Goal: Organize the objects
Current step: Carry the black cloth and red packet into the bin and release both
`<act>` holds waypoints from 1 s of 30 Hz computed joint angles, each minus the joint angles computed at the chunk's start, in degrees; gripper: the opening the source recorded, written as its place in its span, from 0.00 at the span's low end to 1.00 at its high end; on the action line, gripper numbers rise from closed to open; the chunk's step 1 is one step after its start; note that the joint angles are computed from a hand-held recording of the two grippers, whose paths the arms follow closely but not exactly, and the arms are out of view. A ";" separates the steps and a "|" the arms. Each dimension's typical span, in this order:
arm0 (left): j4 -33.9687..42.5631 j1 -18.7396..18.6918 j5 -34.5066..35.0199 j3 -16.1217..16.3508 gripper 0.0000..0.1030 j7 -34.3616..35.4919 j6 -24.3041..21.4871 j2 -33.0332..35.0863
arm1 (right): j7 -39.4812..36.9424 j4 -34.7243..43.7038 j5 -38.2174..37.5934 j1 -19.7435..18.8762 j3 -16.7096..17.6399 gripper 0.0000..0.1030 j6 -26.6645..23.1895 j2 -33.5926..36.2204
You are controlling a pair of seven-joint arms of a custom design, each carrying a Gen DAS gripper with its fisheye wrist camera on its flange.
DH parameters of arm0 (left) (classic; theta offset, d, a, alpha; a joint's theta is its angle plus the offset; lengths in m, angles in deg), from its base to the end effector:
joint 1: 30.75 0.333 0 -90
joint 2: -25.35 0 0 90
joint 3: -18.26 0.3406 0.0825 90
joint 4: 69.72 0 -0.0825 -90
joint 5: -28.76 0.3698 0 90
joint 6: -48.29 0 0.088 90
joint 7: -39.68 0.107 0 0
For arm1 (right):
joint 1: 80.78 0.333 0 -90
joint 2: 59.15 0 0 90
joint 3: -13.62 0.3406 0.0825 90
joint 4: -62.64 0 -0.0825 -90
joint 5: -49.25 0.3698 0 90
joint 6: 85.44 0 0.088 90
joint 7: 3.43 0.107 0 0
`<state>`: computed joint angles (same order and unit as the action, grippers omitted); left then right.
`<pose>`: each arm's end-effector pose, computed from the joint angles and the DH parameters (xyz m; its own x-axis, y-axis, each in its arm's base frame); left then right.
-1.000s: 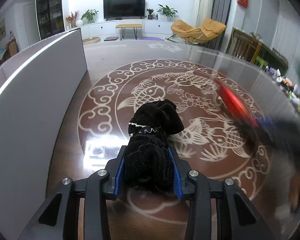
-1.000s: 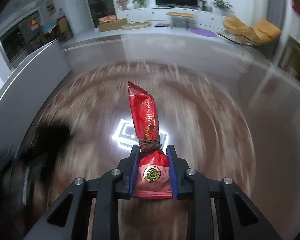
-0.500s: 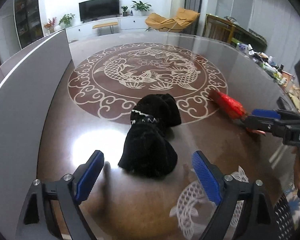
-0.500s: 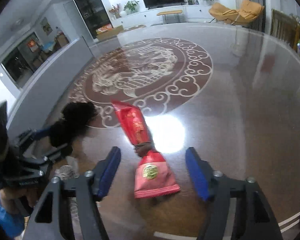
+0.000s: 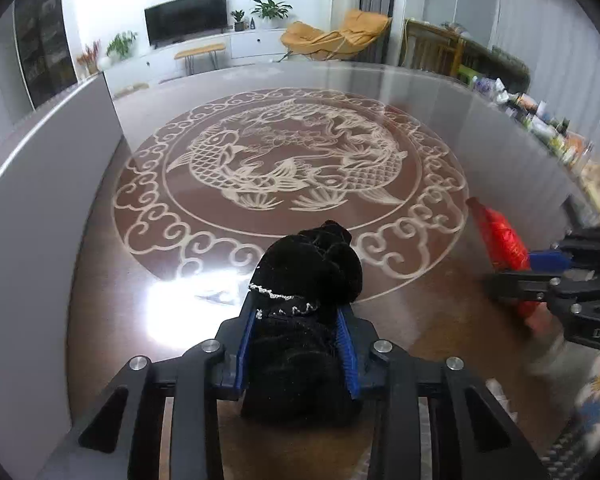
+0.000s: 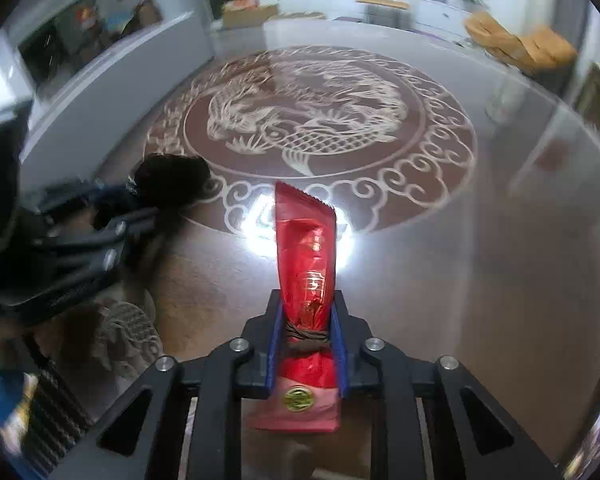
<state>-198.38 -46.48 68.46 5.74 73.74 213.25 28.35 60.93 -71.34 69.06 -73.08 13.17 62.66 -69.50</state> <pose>0.4720 -0.2936 0.4348 -0.1529 -0.9864 0.0608 -0.7900 0.0850 -0.6072 0.4942 0.0565 0.4849 0.3338 -0.9379 -0.0946 -0.8511 -0.2566 -0.4580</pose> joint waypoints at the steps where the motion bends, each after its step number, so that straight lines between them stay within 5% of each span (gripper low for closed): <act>1: -1.44 0.14 0.25 0.21 0.34 -1.82 1.89 -1.54 | 0.36 -0.67 0.15 -0.11 -0.07 0.19 0.21 -1.09; 6: -9.06 1.65 -7.13 0.31 0.34 -2.54 8.48 -12.92 | -1.81 2.42 7.76 1.82 -1.36 0.19 -2.48 -3.87; 9: -12.89 3.04 -11.64 1.74 0.34 0.04 8.05 -22.00 | -3.64 7.66 12.87 4.05 -1.31 0.19 -5.27 -4.01; 16: -17.73 12.02 -13.57 1.45 0.35 4.36 -11.05 -37.32 | -5.80 27.70 20.12 10.77 3.77 0.19 -13.76 6.47; 21: -21.66 13.84 -15.80 3.47 0.37 6.03 -18.94 -40.00 | 1.35 42.07 7.93 15.01 8.31 0.19 -20.26 18.54; 23: -22.77 13.87 -16.98 4.24 0.46 6.36 -19.90 -40.59 | 5.33 47.74 -0.25 17.73 8.70 0.21 -23.57 23.61; 25: -23.50 14.84 -16.61 3.36 0.73 5.38 -19.95 -41.29 | 8.18 51.34 -6.08 20.03 8.50 0.37 -26.58 27.39; 27: -23.33 17.07 -13.55 0.06 0.87 2.88 -21.54 -42.87 | 9.77 52.29 -8.07 21.22 8.30 0.71 -25.60 29.31; 30: -20.42 20.15 -7.50 -5.37 0.99 -2.39 -27.35 -42.73 | 10.33 48.99 -7.99 21.21 8.20 0.73 -20.87 27.67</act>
